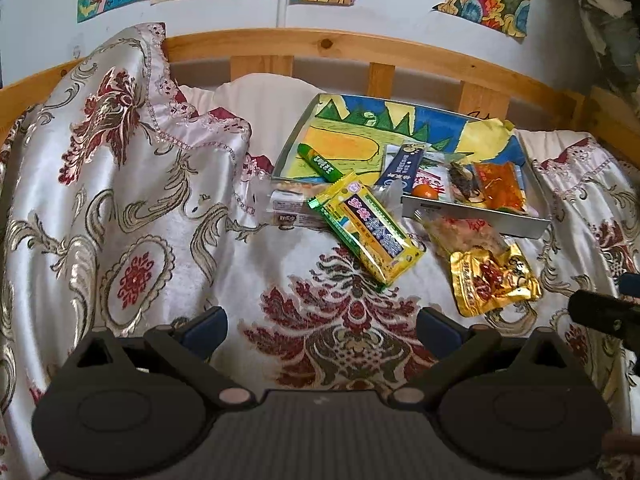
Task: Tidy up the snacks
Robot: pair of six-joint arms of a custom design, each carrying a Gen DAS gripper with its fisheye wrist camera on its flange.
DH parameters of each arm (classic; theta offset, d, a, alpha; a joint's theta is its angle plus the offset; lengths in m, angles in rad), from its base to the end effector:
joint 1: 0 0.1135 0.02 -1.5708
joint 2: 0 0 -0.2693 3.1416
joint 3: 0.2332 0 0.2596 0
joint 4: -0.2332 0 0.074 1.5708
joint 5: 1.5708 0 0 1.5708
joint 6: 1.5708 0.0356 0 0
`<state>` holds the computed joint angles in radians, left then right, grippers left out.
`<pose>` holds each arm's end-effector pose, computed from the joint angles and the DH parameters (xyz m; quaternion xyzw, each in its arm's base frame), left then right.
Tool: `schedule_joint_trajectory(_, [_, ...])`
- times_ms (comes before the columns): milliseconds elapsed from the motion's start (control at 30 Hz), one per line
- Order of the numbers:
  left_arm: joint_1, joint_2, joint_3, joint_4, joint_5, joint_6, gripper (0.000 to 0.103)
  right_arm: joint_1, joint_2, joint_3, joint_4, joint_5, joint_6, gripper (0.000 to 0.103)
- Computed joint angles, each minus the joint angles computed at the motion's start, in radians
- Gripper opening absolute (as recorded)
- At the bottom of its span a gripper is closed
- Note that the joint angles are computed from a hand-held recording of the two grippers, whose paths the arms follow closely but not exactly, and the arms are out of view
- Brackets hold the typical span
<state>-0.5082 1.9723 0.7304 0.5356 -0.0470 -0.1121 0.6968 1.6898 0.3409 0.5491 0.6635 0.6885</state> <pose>0.3039 -0.1674 0.0706 0.1690 0.8920 -0.1075 0.4053 0.1960 0.1354 0.0745 0.1188 0.8766 -0.0052 0.4663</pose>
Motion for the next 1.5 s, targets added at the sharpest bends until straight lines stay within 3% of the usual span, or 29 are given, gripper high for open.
schedule_joint_trajectory(367, [-0.041,0.07,0.172,-0.123,-0.059,-0.007,0.102,-0.116,0.037,0.006,0.104,-0.072,-0.108,0.102])
schedule_joint_trajectory(900, [-0.084,0.214,0.42,-0.267,-0.143,0.012,0.102,-0.259,0.235,0.072,0.309,-0.211,-0.299,0.102])
schedule_joint_trajectory(1267, [-0.098,0.324,0.556,-0.315,-0.174,0.018,0.102,-0.353,0.362,0.138,0.323,-0.319,-0.291,0.102])
schedule_joint_trajectory(1500, [-0.097,0.374,0.59,-0.302,-0.13,-0.012,0.102,-0.376,0.392,0.143,0.321,-0.375,-0.252,0.102])
